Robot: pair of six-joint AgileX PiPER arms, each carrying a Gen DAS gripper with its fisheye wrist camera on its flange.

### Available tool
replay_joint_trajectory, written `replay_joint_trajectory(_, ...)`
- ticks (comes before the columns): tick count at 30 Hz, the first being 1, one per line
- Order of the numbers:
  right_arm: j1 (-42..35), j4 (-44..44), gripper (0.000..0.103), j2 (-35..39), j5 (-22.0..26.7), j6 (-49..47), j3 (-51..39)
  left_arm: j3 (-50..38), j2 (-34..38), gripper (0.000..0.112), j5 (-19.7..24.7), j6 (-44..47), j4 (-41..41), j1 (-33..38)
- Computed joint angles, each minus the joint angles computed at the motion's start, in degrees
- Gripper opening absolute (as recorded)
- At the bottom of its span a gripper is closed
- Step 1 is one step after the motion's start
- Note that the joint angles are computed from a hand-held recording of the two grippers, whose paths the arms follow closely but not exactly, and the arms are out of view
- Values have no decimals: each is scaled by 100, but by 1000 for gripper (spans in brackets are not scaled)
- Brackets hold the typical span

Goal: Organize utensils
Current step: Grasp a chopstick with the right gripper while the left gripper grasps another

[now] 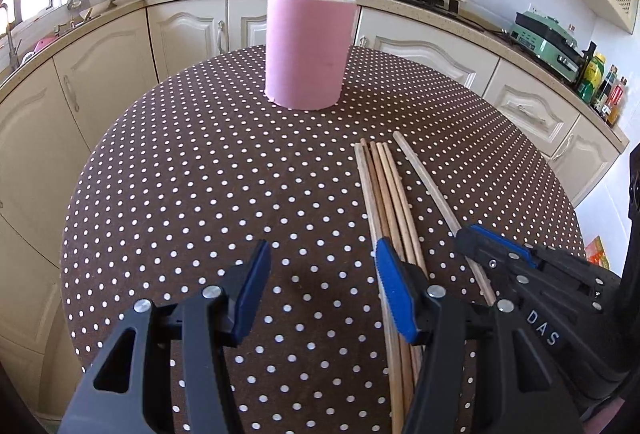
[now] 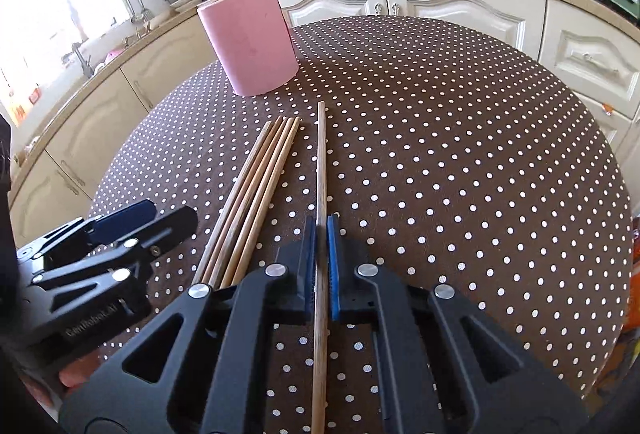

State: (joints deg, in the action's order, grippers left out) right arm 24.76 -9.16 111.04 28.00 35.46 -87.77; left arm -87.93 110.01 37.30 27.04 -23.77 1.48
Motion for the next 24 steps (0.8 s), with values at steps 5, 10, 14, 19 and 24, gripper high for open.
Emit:
replay_joint_trajectory(5, -110, 483, 6, -122, -225, -336, 229, -220, 155, 55, 40, -708, 719, -231)
replay_joint_trajectory(10, -283, 1060, 6, -210, -341, -881, 372, -452, 269, 55, 203, -941, 956, -356)
replay_joint_trajectory(14, -370, 1404, 6, -262, -363, -1174, 418, -556, 319, 55, 217, -1237, 1236, -433)
replay_joint_trajectory(19, -405, 1535, 6, -290, -381, -1296, 458, -861, 468, 58, 480, -1540, 1316, -409)
replay_joint_trajectory(24, -450, 1744, 6, -316, -407, -1477, 500, -1054, 566, 58, 614, -1686, 1497, -437)
